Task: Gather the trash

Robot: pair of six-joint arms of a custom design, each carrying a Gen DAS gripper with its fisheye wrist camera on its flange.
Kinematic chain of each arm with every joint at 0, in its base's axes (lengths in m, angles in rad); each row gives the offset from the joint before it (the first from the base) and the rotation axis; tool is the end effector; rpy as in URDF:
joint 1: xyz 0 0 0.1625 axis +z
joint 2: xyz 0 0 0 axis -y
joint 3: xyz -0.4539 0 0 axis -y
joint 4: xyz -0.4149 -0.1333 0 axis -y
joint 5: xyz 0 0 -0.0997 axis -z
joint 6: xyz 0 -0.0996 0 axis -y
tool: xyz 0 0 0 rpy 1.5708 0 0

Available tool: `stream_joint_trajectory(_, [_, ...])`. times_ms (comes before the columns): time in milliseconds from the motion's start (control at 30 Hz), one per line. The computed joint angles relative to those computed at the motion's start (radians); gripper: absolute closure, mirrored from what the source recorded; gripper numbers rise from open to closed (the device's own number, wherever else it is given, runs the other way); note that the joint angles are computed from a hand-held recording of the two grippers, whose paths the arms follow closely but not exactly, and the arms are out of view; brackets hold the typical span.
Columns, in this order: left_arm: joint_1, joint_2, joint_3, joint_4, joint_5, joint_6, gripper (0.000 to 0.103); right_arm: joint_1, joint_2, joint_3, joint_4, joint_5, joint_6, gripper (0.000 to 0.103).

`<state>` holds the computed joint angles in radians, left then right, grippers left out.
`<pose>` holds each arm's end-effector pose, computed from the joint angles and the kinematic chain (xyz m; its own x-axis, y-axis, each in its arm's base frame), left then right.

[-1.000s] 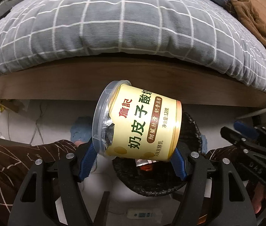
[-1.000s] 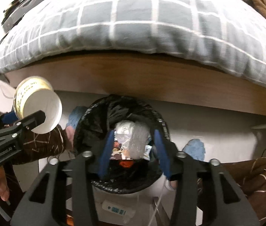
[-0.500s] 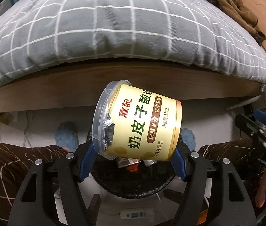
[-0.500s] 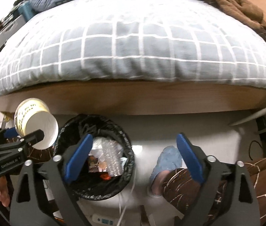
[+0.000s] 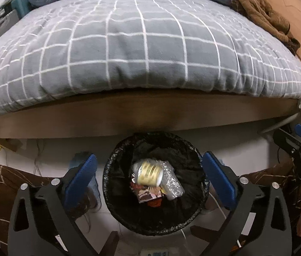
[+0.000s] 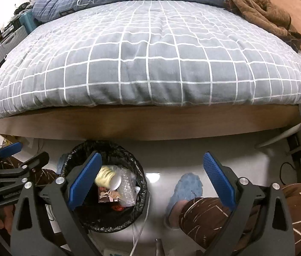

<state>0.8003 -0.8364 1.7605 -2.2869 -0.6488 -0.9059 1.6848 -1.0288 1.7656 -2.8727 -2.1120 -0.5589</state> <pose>-0.2927 -0.6069 0.0888 -0.7331 -0.2200 -0.6435 0.1694 0.8573 -0.4862 0.1578 -0.6577 0.2539 -0.6976 -0.2952 0.6528 -0.5496 0.8050 -0.2233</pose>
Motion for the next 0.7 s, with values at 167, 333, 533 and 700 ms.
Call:
stream_joint_trajectory(167, [-0.017,-0.025,0.006,0.007,0.035,-0.010,0.006,0.022,0.002,-0.006,-0.023,0.011,-0.004,0.011])
stream_joint_trajectory(333, [-0.064,-0.075,0.008,0.058,0.120,-0.065,0.006,0.069,-0.012,-0.001,-0.091,0.015,-0.023,0.008])
stream_joint_trajectory(533, [-0.121,-0.123,0.009,0.141,0.174,-0.123,0.006,0.125,-0.065,0.003,-0.090,0.031,-0.024,0.008])
stream_joint_trajectory(700, [-0.173,-0.164,0.008,0.209,0.184,-0.191,0.006,0.165,-0.121,0.024,-0.088,0.034,-0.015,0.008])
